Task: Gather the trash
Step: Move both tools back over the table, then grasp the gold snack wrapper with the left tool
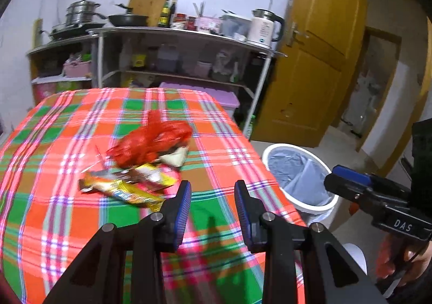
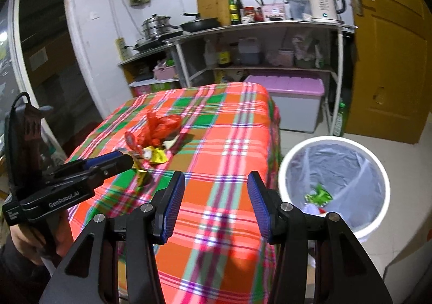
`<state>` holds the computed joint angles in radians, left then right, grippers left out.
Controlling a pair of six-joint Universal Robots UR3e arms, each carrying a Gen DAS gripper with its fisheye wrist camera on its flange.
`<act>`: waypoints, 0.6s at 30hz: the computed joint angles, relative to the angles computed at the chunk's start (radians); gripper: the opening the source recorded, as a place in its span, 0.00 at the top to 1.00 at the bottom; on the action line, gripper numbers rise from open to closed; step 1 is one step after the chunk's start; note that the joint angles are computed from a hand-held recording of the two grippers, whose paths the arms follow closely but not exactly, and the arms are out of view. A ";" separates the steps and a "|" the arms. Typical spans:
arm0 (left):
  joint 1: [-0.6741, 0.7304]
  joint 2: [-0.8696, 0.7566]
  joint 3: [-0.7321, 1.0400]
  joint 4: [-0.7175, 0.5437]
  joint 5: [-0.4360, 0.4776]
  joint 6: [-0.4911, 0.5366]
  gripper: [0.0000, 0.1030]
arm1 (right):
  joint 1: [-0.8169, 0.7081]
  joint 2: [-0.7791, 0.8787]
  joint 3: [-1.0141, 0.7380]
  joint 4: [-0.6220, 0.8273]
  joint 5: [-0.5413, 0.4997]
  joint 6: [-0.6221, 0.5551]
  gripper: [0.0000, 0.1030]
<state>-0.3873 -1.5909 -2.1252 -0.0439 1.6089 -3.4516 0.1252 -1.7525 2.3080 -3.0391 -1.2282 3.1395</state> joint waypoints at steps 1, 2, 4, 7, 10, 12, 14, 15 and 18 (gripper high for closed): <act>0.014 0.020 -0.023 0.000 0.000 -0.003 0.68 | 0.015 0.015 -0.013 -0.004 -0.004 0.002 0.52; 0.026 0.039 -0.044 0.002 0.001 -0.005 0.68 | 0.028 0.029 -0.025 -0.008 -0.009 0.005 0.52; 0.048 0.072 -0.085 0.007 -0.001 -0.011 0.68 | 0.048 0.049 -0.045 -0.010 -0.015 0.009 0.52; 0.094 0.122 -0.140 0.000 -0.017 -0.022 0.68 | 0.075 0.086 -0.081 -0.013 -0.021 0.015 0.52; 0.131 0.139 -0.170 -0.004 -0.029 -0.030 0.68 | 0.113 0.131 -0.124 -0.015 -0.041 0.022 0.52; 0.155 0.146 -0.189 -0.005 -0.044 -0.032 0.66 | 0.129 0.154 -0.145 -0.016 -0.046 0.023 0.52; 0.172 0.133 -0.193 -0.002 -0.053 -0.042 0.65 | 0.140 0.173 -0.161 -0.019 -0.048 0.023 0.52; 0.180 0.123 -0.190 -0.004 -0.060 -0.050 0.65 | 0.146 0.186 -0.173 -0.018 -0.049 0.024 0.52; 0.224 0.102 -0.194 -0.004 -0.101 -0.069 0.65 | 0.159 0.215 -0.197 -0.016 -0.050 0.026 0.52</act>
